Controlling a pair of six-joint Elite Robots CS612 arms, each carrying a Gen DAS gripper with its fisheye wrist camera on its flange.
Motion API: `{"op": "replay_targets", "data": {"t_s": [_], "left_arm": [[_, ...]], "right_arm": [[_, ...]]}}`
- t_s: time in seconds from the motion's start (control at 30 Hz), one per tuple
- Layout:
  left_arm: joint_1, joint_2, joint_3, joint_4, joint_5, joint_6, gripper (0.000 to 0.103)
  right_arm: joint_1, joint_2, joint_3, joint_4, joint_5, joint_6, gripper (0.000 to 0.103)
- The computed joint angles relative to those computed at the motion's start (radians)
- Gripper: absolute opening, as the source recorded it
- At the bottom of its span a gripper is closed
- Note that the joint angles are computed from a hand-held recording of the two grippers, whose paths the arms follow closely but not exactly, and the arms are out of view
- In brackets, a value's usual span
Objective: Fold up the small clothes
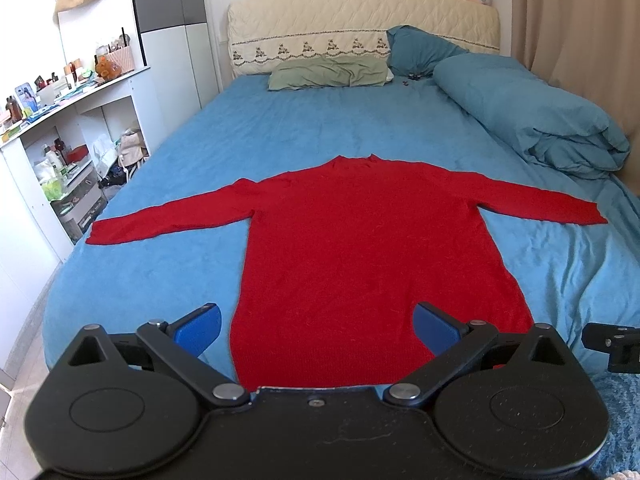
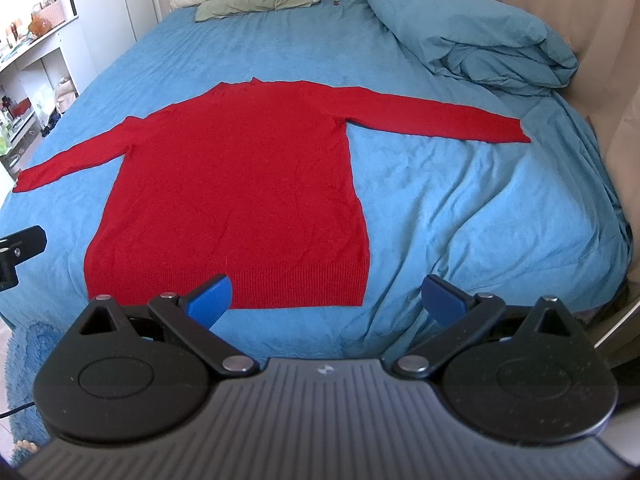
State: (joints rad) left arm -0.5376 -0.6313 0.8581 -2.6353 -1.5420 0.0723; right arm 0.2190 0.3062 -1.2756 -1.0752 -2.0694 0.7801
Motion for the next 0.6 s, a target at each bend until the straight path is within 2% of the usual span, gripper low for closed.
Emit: {"op": "replay_targets", "data": {"t_s": [0.6], "left_arm": [[0.000,-0.007,0.012,-0.014,-0.003,-0.007,0.103]], "right_arm": [[0.003,0.002,0.000,-0.002,-0.009,-0.005,0.103]]}}
